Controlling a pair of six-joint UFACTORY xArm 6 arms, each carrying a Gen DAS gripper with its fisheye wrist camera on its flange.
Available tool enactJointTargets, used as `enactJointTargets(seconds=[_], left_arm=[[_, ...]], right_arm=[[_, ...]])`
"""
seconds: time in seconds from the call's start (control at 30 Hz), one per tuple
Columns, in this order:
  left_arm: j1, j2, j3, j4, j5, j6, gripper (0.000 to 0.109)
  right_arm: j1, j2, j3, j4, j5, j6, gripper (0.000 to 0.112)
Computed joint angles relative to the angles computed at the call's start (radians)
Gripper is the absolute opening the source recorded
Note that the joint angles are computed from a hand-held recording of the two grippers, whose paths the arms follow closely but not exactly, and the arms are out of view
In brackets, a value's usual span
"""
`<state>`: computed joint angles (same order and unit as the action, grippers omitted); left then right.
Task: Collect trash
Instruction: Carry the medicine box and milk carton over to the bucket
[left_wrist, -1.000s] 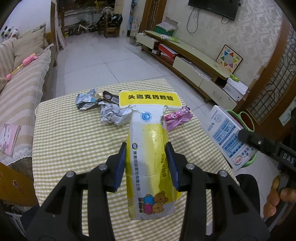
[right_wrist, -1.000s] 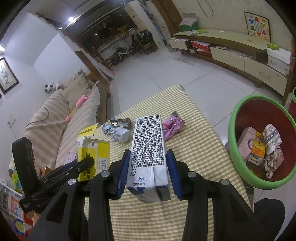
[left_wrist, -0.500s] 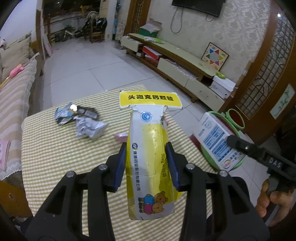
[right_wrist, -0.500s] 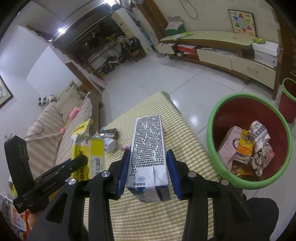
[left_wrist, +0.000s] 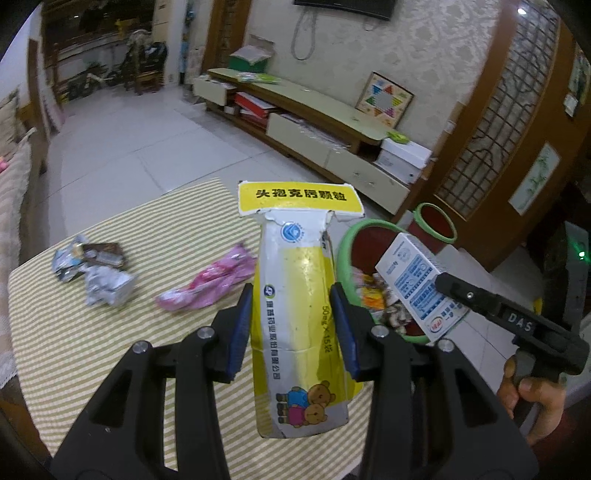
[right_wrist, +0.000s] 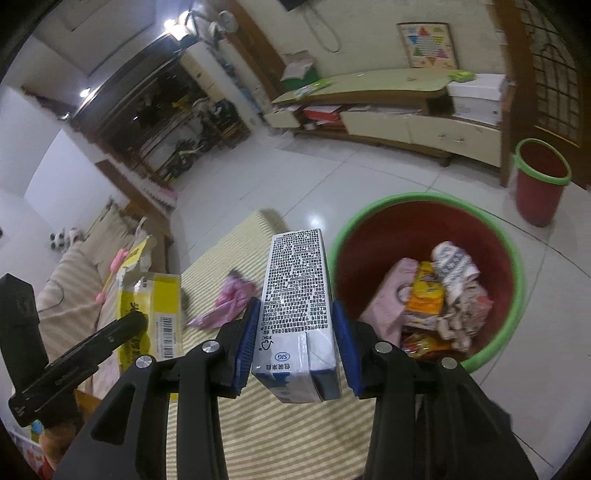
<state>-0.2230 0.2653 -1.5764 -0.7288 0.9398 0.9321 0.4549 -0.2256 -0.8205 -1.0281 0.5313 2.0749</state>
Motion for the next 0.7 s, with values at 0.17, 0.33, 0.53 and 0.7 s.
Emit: enactJointTargets(seconds=[0.17, 0.33, 0.53, 0.7], left_arm=[[-0.051, 0.013, -0.022, -0.008, 0.027, -0.01, 0.04], [-0.092, 0.053, -0.07, -0.01, 0.056, -0.043, 0.04], [-0.155, 0.101, -0.118, 0.005, 0.069, -0.083, 0.04], [-0.196, 0.133, -0.134, 0.033, 0.078, -0.104, 0.04]], right_arm=[[-0.01, -0.093, 0.085, -0.003, 0.054, 0.046, 0.039], [-0.025, -0.179, 0.159, 0.008, 0.098, 0.056, 0.039], [-0.068, -0.253, 0.227, 0.027, 0.111, 0.034, 0.039], [-0.095, -0.29, 0.268, 0.036, 0.104, 0.039, 0.039]])
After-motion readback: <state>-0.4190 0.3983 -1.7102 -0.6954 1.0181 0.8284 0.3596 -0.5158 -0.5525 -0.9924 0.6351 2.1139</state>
